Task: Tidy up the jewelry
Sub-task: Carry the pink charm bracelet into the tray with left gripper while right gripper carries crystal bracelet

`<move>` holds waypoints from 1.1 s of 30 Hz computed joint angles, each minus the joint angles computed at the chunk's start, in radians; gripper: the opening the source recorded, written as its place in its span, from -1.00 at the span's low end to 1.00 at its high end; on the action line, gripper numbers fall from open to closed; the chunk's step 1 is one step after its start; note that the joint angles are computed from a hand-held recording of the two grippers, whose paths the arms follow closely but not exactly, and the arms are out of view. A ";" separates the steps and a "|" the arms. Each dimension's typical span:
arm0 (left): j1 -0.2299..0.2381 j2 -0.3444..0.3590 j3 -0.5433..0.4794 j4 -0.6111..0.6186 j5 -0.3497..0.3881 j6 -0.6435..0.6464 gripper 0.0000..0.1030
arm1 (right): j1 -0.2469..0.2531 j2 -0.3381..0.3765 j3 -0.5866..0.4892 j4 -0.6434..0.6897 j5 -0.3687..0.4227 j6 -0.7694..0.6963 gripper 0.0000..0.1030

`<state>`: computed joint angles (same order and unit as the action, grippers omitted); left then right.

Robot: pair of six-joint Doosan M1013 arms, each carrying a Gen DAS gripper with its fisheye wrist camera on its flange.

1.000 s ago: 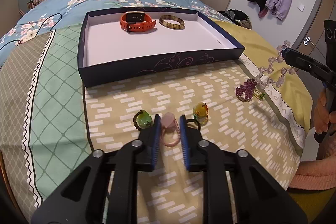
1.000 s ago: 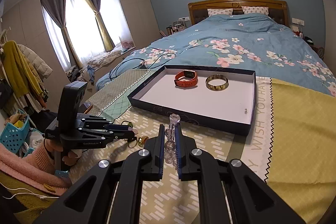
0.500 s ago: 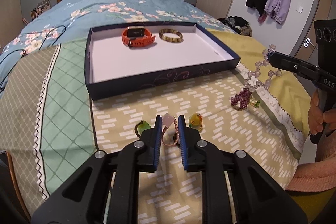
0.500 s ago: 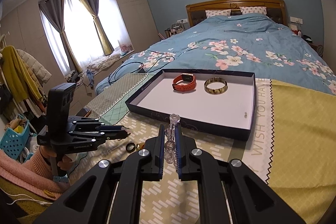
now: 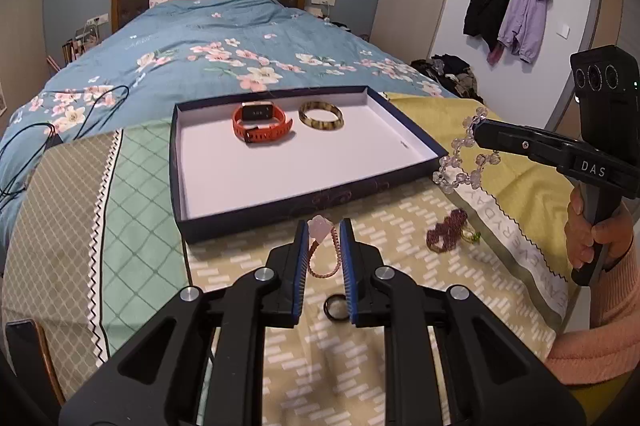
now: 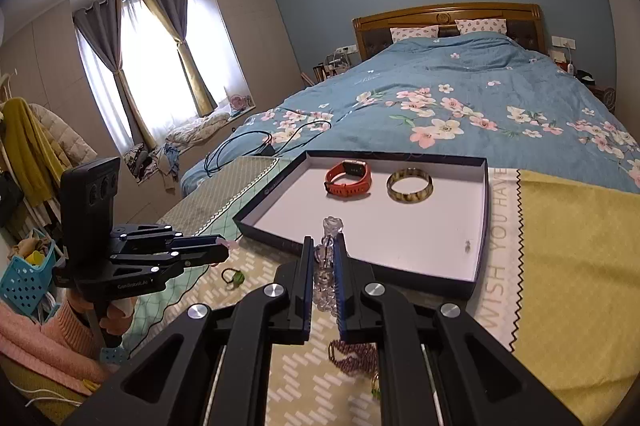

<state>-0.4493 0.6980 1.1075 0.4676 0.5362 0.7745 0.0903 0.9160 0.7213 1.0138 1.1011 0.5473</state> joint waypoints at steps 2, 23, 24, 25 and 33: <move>0.001 0.001 -0.003 0.009 -0.003 -0.009 -0.69 | 0.001 0.008 -0.016 0.002 0.002 0.008 -0.85; 0.015 0.055 -0.110 0.075 0.021 -0.035 -0.69 | 0.031 0.129 -0.258 -0.054 0.033 0.150 -0.85; 0.016 0.059 -0.116 0.079 0.024 -0.037 -0.69 | 0.031 0.137 -0.275 -0.057 0.038 0.162 -0.85; 0.017 0.062 -0.121 0.079 0.026 -0.036 -0.69 | 0.032 0.147 -0.294 -0.060 0.046 0.176 -0.85; 0.028 0.093 -0.172 0.063 0.052 -0.020 -0.69 | 0.042 0.239 -0.476 -0.103 0.107 0.291 -0.85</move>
